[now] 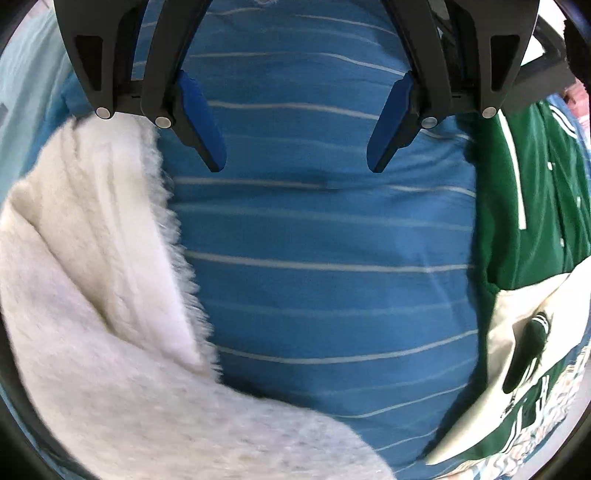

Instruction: Fold large clothes

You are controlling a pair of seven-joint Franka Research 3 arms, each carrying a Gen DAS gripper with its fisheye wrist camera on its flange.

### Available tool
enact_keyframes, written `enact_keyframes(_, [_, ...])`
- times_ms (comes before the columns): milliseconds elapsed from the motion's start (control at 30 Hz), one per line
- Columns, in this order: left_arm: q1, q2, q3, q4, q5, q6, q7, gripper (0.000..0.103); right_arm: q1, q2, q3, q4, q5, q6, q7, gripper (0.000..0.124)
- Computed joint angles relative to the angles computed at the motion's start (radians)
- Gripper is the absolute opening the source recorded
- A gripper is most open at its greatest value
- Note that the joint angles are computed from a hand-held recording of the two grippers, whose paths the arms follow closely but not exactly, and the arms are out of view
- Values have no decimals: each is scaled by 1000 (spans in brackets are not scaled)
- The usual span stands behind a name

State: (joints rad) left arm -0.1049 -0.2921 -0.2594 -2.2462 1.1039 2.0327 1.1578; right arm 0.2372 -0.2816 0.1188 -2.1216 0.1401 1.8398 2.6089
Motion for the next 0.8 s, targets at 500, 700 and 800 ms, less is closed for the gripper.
enact_keyframes(500, [57, 92, 104, 258, -392, 126, 308, 15, 3, 416, -76, 208, 843, 824, -769, 95])
enact_keyframes(700, [77, 178, 142, 386, -557, 98, 479, 15, -22, 643, -42, 458, 767, 677, -570, 50])
enact_keyframes(800, [97, 239, 167, 515, -700, 16, 600, 15, 15, 680, -65, 576, 570, 625, -359, 24])
